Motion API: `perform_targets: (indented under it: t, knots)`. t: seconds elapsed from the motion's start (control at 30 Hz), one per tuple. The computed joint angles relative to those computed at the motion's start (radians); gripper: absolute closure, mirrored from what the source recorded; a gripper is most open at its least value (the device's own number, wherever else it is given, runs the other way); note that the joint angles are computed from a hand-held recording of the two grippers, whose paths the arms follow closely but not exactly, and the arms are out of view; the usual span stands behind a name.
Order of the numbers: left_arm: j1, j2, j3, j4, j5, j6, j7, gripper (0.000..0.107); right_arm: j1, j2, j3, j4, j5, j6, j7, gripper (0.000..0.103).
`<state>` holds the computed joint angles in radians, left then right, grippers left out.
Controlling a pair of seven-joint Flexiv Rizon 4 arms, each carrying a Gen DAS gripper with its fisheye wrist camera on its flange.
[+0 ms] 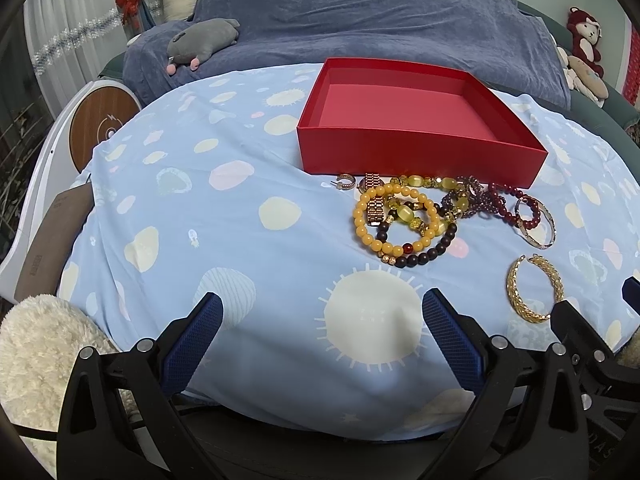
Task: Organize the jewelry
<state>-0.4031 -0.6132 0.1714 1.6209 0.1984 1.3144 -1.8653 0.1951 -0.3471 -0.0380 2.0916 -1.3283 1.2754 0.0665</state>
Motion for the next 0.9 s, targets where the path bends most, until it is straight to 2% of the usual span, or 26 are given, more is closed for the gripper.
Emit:
perform_targets:
  t: [0.53,0.57,0.9]
  knots:
    - [-0.02,0.001,0.026,-0.003,0.019,0.01,-0.019,0.011,0.007,-0.003,0.005,-0.008,0.01,-0.01,0.01,0.007]
    - [-0.015,0.002,0.019,0.0,0.019,0.014,-0.015,0.011,-0.008,0.005,-0.008,0.007,-0.017,0.018,0.023,0.007]
    - [-0.006,0.001,0.009,0.001,0.011,0.014,-0.001,0.011,-0.014,0.003,-0.007,0.007,-0.018,0.023,0.031,0.007]
